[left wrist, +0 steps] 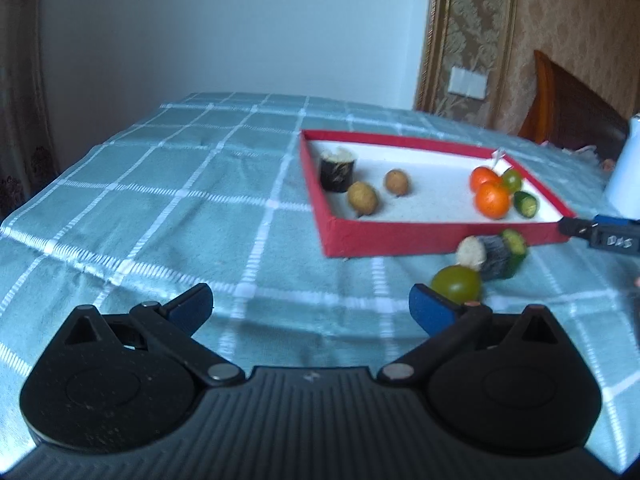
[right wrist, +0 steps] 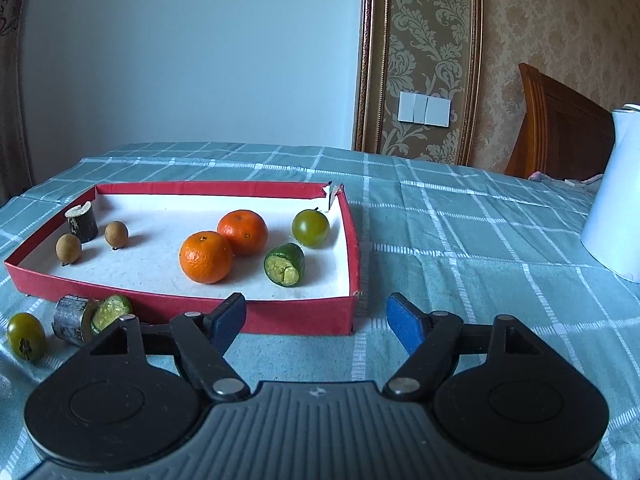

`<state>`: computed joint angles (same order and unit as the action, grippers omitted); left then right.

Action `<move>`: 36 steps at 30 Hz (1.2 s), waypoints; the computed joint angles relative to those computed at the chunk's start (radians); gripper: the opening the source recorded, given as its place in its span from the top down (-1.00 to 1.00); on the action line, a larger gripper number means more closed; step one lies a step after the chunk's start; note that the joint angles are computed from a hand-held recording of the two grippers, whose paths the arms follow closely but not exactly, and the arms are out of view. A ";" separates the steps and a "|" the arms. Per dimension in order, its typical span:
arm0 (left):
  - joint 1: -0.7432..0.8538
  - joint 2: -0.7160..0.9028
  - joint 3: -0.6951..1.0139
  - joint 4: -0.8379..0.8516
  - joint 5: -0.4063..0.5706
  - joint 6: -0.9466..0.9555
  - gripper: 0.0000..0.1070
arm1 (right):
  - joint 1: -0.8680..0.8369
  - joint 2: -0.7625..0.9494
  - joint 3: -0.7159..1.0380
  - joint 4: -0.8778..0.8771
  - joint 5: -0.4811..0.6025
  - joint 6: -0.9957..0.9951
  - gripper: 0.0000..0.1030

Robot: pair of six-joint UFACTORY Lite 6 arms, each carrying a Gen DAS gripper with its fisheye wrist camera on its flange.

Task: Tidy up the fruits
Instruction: 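Withdraw the right gripper from the box, then close the left gripper on the dark green tomato and lift it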

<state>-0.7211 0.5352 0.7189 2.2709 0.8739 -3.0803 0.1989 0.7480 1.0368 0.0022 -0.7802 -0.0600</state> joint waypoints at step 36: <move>-0.072 0.232 0.376 -0.021 -0.154 0.283 0.20 | 0.012 0.015 0.002 0.069 -0.002 -0.043 -0.53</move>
